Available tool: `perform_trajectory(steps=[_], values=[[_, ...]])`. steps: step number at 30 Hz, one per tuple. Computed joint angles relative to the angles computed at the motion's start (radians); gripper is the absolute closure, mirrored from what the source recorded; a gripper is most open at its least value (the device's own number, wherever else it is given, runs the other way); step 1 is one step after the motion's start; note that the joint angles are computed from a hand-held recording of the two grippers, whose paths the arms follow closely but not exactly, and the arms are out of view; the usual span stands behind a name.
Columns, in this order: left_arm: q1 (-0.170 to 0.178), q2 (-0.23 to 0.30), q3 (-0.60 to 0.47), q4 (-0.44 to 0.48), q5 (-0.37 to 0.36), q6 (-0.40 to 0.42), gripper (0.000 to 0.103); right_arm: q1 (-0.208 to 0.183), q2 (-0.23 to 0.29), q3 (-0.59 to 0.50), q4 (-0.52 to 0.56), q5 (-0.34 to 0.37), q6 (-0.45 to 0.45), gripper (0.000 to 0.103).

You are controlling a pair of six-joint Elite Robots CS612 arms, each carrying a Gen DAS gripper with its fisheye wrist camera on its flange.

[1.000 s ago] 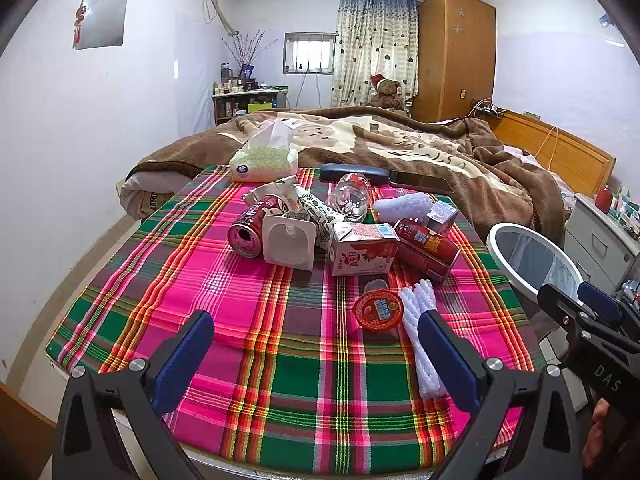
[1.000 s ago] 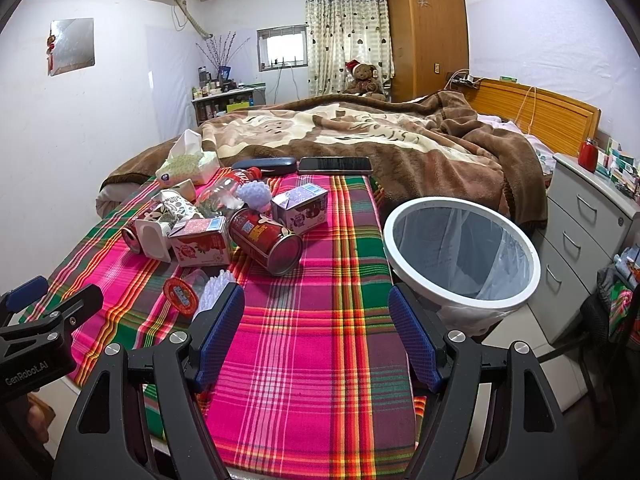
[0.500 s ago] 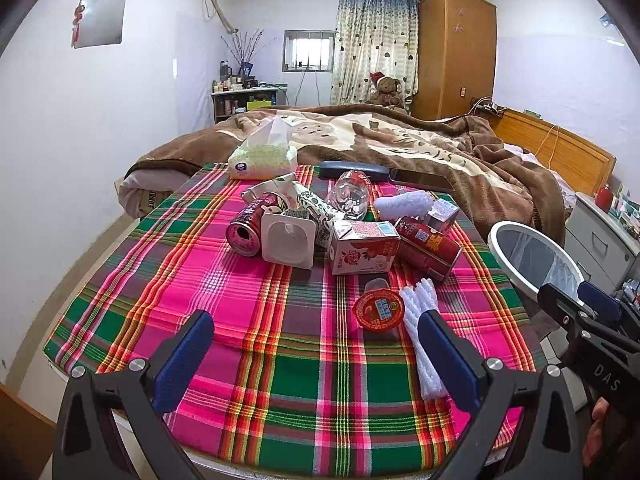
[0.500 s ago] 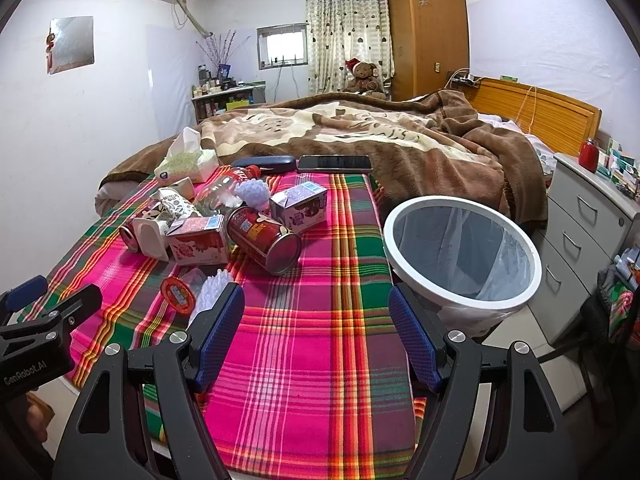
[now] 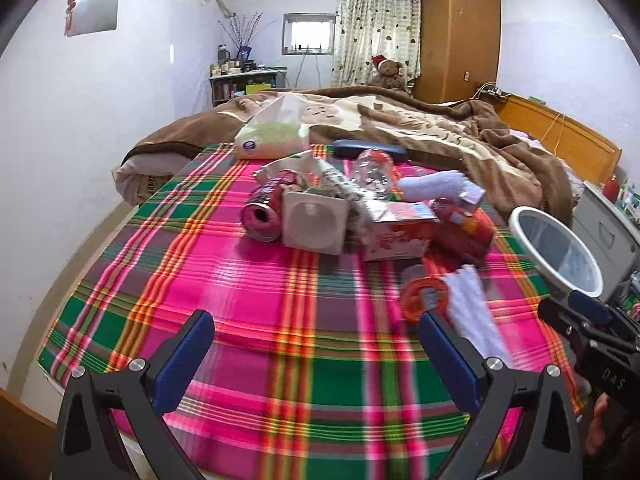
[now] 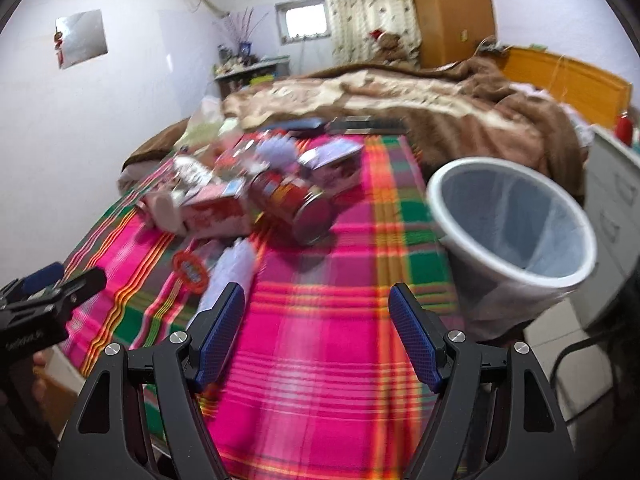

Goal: Collect trash
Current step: 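Grasp the white foam net sleeve with the right gripper while the left gripper grasps the clear plastic cup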

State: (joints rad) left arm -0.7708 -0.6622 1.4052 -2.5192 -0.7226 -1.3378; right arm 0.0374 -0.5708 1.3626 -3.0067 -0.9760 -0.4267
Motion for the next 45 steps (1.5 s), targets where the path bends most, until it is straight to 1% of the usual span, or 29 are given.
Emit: perform_trajectory(steps=[2,5,7,8,10,11,12,14,15,17,20,25,29,32,34,35,36,37,39,40,41,43,45], values=[[0.007,-0.001,0.012,-0.015,-0.009,0.004,0.000,0.006,0.002,-0.003,0.035,0.021,-0.026,0.027],[0.016,0.003,0.027,-0.074,-0.027,0.023,0.000,0.014,0.006,-0.019,0.118,0.050,-0.059,0.027],[0.023,0.007,0.032,-0.103,-0.043,0.035,0.000,0.018,0.009,-0.029,0.172,0.059,-0.076,0.027],[0.025,0.009,0.032,-0.116,-0.050,0.042,0.000,0.022,0.008,-0.035,0.210,0.050,-0.092,0.027],[0.032,0.014,0.034,-0.152,-0.066,0.062,0.000,0.026,0.007,-0.035,0.227,0.050,-0.120,0.029],[0.035,0.017,0.033,-0.163,-0.075,0.069,0.000,0.029,0.007,-0.033,0.223,0.044,-0.128,0.036],[0.037,0.019,0.030,-0.172,-0.080,0.075,0.000,0.030,0.005,-0.030,0.230,0.044,-0.146,0.039],[0.045,0.029,0.021,-0.212,-0.103,0.113,0.000,0.028,0.002,-0.031,0.258,0.068,-0.177,0.059],[0.047,0.031,0.017,-0.222,-0.109,0.124,0.000,0.028,0.003,-0.034,0.272,0.070,-0.190,0.065],[0.051,0.041,0.005,-0.249,-0.129,0.161,0.000,0.026,0.004,-0.039,0.283,0.085,-0.197,0.079],[0.061,0.056,-0.020,-0.284,-0.171,0.201,0.000,0.018,0.003,-0.042,0.272,0.087,-0.181,0.084],[0.073,0.081,-0.057,-0.340,-0.225,0.252,0.000,0.013,0.012,-0.061,0.251,0.072,-0.137,0.088],[0.083,0.102,-0.099,-0.336,-0.273,0.290,0.000,0.012,0.019,-0.076,0.224,0.063,-0.099,0.088],[0.089,0.116,-0.121,-0.349,-0.305,0.310,0.000,0.014,0.019,-0.075,0.179,0.029,-0.085,0.088],[0.094,0.128,-0.139,-0.360,-0.332,0.321,0.001,0.015,0.021,-0.081,0.181,0.014,-0.083,0.088],[0.096,0.133,-0.149,-0.348,-0.342,0.324,0.001,0.014,0.022,-0.085,0.187,0.014,-0.086,0.088],[0.097,0.136,-0.158,-0.335,-0.346,0.325,0.003,0.015,0.024,-0.087,0.186,0.006,-0.087,0.088],[0.099,0.141,-0.169,-0.309,-0.348,0.317,0.008,0.014,0.024,-0.088,0.188,0.000,-0.090,0.088],[0.099,0.148,-0.193,-0.247,-0.332,0.319,0.010,0.015,0.024,-0.091,0.188,-0.006,-0.092,0.088],[0.099,0.151,-0.202,-0.227,-0.331,0.322,0.013,0.014,0.023,-0.091,0.191,-0.006,-0.093,0.088],[0.101,0.154,-0.208,-0.221,-0.340,0.327,0.015,0.012,0.022,-0.090,0.193,-0.005,-0.094,0.088],[0.103,0.159,-0.219,-0.211,-0.354,0.326,0.026,0.010,0.023,-0.093,0.195,-0.001,-0.093,0.088],[0.104,0.161,-0.224,-0.198,-0.354,0.319,0.027,0.010,0.025,-0.096,0.199,-0.002,-0.096,0.088]])
